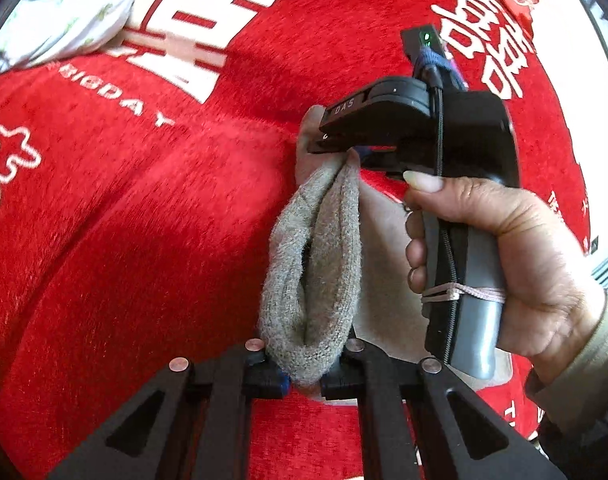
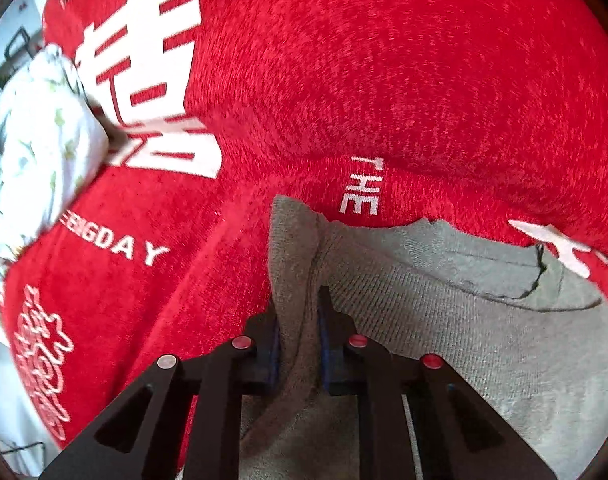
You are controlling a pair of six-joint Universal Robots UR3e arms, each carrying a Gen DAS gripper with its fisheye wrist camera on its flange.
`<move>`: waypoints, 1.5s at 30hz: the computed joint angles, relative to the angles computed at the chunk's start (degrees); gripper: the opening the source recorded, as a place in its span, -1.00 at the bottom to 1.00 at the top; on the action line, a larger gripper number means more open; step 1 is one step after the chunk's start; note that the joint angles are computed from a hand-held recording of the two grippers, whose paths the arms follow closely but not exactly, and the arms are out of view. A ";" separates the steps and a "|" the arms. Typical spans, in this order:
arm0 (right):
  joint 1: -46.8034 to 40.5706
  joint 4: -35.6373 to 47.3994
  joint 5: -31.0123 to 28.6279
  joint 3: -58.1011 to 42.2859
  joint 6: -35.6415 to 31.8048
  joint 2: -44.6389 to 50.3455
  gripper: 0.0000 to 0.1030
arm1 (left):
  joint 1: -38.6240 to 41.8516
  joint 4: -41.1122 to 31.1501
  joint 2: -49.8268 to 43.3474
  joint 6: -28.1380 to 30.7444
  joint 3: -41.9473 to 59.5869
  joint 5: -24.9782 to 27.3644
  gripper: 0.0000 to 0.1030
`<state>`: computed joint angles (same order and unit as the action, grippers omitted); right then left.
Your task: Fold small clothes
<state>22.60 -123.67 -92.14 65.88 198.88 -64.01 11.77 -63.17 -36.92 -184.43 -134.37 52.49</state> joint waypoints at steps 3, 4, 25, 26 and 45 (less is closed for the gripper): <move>-2.84 -3.80 4.75 5.53 0.16 -3.80 -0.68 | -0.94 0.29 -0.50 -1.00 1.32 -0.94 -0.81; -3.67 -4.65 6.05 6.93 0.25 -4.85 -0.69 | -1.78 0.97 -1.15 -1.67 1.77 -0.65 -0.81; -16.70 -2.32 19.90 19.79 -5.33 -21.86 -0.69 | -37.94 13.39 -30.93 -18.62 22.79 30.16 -0.81; -17.26 -2.22 20.37 20.33 -5.63 -22.55 -0.69 | -38.83 13.18 -31.78 -18.83 23.72 30.90 -0.81; -29.67 -2.60 29.97 32.13 -13.42 -34.44 -0.69 | -53.80 9.71 -46.09 -22.81 39.52 42.64 -0.81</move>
<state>-7.07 -126.27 -62.18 98.01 185.46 -98.45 -42.03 -53.45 -83.02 -207.24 -94.85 95.13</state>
